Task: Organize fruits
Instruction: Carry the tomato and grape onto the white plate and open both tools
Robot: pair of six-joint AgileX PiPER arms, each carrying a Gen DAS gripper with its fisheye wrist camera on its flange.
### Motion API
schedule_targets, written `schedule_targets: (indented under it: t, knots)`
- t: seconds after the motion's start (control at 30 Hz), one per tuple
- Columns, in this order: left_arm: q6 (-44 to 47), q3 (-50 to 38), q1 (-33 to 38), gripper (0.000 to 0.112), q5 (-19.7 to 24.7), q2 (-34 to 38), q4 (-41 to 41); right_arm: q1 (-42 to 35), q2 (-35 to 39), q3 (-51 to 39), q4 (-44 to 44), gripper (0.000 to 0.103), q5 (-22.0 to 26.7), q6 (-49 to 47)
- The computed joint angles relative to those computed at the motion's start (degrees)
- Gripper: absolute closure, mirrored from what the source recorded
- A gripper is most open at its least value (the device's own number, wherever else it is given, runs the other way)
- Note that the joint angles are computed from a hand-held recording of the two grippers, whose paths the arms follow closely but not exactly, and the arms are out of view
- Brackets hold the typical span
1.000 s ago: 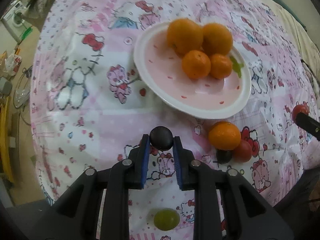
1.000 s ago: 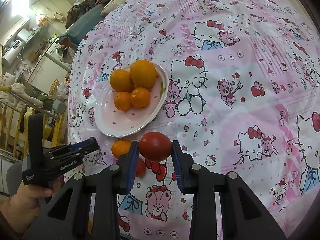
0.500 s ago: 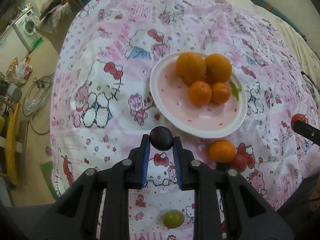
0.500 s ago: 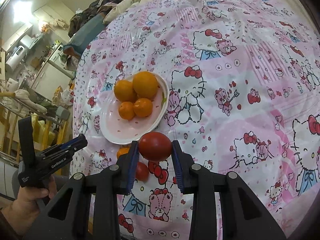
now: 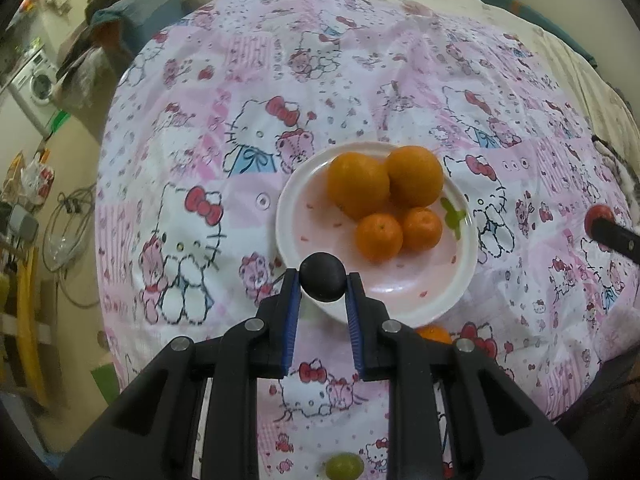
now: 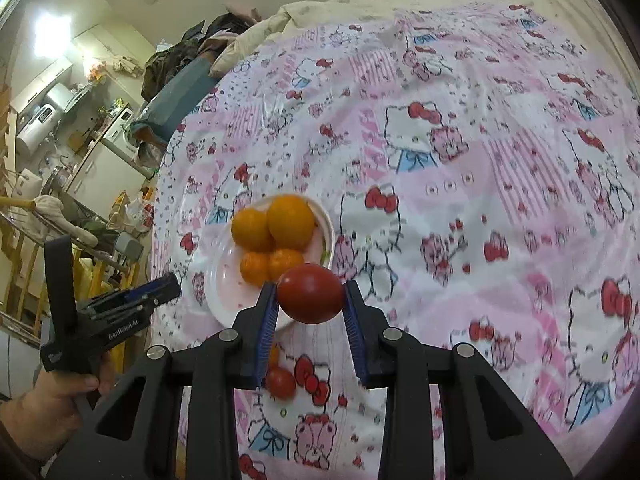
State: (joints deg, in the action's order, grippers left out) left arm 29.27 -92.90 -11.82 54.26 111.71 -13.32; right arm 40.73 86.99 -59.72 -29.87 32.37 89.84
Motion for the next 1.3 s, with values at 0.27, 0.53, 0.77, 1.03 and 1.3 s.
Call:
schedule_targets:
  t: [0.27, 0.53, 0.77, 1.03, 1.3]
  knots:
    - [-0.38, -4.95, -1.05, 0.093, 1.93, 5.45, 0.0, -5.6, 5.85, -4.38, 10.55, 0.069, -4.48, -12.76]
    - [-2.42, -13.35, -1.86, 0.093, 4.25, 13.11, 0.99, -10.28, 14.85, -11.67, 24.96, 0.069, -5.49, -31.96]
    - [-5.12, -23.54, -1.78, 0.093, 9.05, 19.71, 0.22, -12.38, 24.42, -18.94, 32.77, 0.069, -1.8, -43.5]
    - [-5.23, -28.98, -1.24, 0.092, 13.06, 22.63, -2.67, -12.66, 26.76, -19.91, 34.53, 0.068, -1.64, -45.88]
    - [-6.47, -29.54, -0.87, 0.092, 12.52, 22.75, -2.36, -12.56, 27.11, -20.73, 33.0, 0.067, -0.97, -44.31]
